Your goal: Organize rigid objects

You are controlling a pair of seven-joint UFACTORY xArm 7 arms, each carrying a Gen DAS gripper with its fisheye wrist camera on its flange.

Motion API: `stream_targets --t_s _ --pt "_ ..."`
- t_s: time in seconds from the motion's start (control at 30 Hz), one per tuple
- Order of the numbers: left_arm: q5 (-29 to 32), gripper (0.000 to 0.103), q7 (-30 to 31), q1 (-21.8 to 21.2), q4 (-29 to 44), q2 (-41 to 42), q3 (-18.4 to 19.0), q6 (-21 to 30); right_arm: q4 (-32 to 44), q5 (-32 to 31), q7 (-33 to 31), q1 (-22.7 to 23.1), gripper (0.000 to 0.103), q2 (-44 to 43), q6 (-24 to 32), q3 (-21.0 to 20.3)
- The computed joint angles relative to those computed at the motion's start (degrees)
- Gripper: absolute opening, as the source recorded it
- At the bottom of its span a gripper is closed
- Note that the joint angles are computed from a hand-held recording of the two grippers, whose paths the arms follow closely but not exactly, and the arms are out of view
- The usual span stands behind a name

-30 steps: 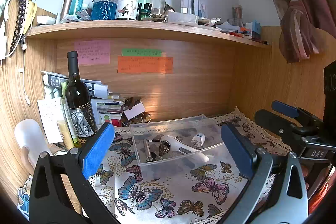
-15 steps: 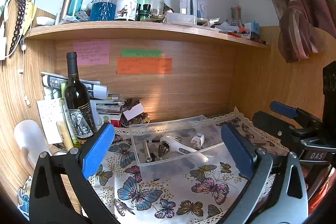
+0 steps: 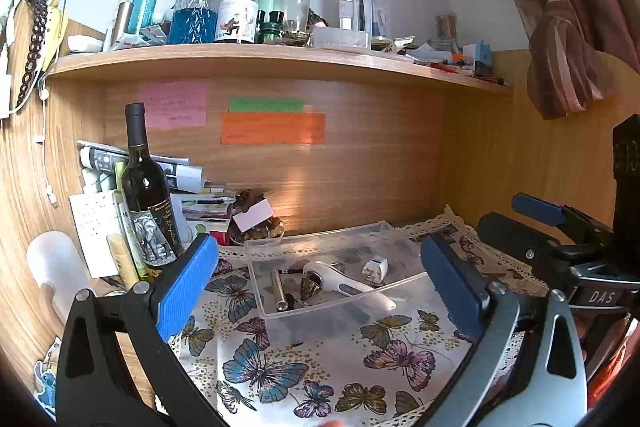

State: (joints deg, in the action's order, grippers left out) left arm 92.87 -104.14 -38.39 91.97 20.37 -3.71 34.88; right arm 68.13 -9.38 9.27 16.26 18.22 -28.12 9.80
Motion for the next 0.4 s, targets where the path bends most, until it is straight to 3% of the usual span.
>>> stream_targets --t_s 0.4 --pt "0.4 0.103 -0.4 0.2 -0.2 0.0 0.0 -0.5 0.3 -0.1 0.7 -0.1 0.103 0.3 0.7 0.2"
